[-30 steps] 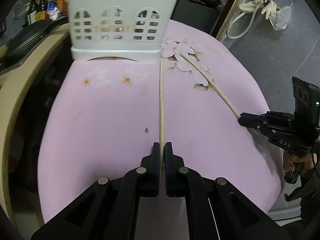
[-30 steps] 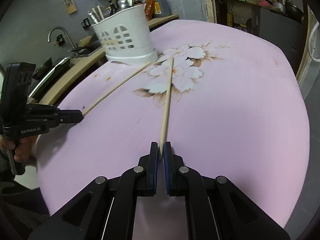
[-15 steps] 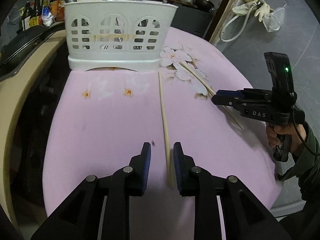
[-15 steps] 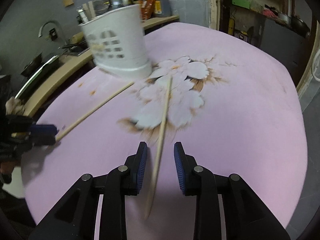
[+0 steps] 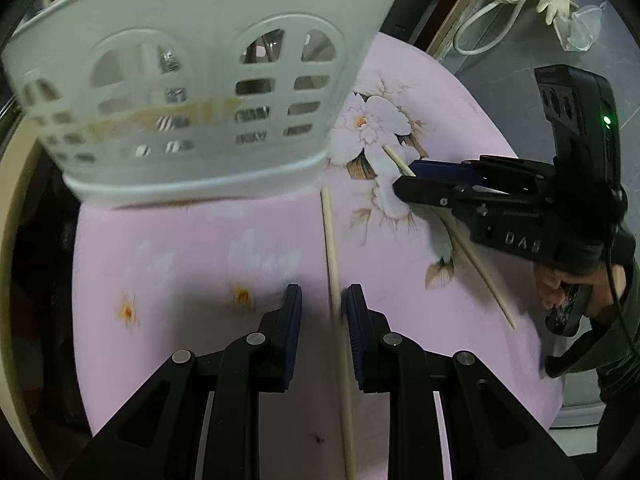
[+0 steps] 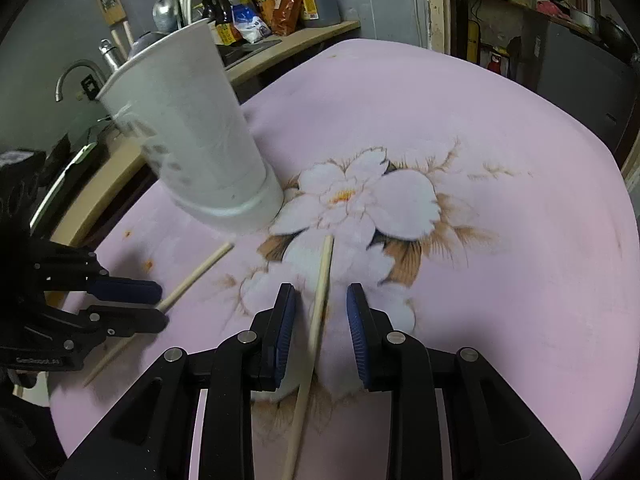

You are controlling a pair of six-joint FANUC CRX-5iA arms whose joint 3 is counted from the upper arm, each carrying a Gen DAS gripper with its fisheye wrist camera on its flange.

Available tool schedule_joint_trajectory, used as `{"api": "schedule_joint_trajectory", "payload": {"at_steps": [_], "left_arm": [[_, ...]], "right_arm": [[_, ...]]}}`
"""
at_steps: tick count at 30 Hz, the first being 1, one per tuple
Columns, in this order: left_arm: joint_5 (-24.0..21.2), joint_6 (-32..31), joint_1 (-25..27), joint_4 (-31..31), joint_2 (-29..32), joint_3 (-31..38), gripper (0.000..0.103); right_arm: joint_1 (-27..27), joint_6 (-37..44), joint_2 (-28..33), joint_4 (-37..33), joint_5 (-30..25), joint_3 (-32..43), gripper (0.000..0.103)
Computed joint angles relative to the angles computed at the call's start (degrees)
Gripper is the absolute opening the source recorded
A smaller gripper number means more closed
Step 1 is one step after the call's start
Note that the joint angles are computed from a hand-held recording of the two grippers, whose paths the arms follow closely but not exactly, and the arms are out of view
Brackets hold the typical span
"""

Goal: Organize utensils
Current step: 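Lift the chopstick with the left tool while the right tool raises its chopstick above the caddy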

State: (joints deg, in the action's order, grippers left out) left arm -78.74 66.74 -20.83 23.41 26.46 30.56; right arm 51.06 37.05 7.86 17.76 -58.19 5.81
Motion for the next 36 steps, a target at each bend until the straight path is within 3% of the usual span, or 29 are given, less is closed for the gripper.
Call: {"api": "schedule_joint_trajectory", "payload": {"at_steps": [2, 4, 7, 10, 13, 15, 19, 22, 25, 31, 36], "left_arm": [[-1.3, 0.0, -0.5, -1.4, 1.1, 2.3, 0.016], [-0.7, 0.0, -1.2, -4.1, 0.8, 2.8, 0.003], [1.2, 0.9, -0.9, -3.1, -0.4, 0.5, 0.002], [5.7, 0.6, 0.5, 1.4, -3.6, -5.8, 0.002], [12.0, -2.4, 2.1, 7.3, -8.5, -14.5, 0.002], [17.5, -5.3, 2.6, 11.4, -12.3, -20.4, 0.002], [32.2, -13.2, 2.2, 20.2, -20.1, -32.2, 0.002], [44.2, -21.8, 0.1, 29.3, -24.7, -39.7, 0.002], [53.6, -23.6, -2.8, 32.9, -26.3, -42.7, 0.002], [61.7, -35.9, -4.9, 49.0, -26.7, -43.6, 0.002], [65.9, -45.7, -5.7, 62.0, -22.5, -37.4, 0.002]], "right_arm": [[0.3, 0.5, 1.0, 1.1, -1.4, 1.0, 0.021], [1.0, -0.7, 1.5, 3.4, -2.5, 0.9, 0.014], [1.7, -2.4, 1.1, 4.8, -2.2, -0.1, 0.006], [2.6, -3.5, 1.0, 5.7, -2.1, -0.2, 0.003], [3.0, -7.6, -2.0, 6.8, 2.2, -3.8, 0.003], [4.2, -13.2, -5.0, 11.3, 6.2, -8.3, 0.003], [6.5, -30.9, -10.4, 28.5, 12.8, -18.3, 0.003], [7.2, -42.1, -12.1, 42.9, 13.7, -22.8, 0.003], [7.2, -49.8, -12.4, 54.3, 12.9, -24.6, 0.003], [4.8, -54.7, -10.5, 70.9, 12.6, -22.6, 0.003], [-1.2, -61.0, -7.7, 84.0, 19.4, -18.4, 0.003]]}}
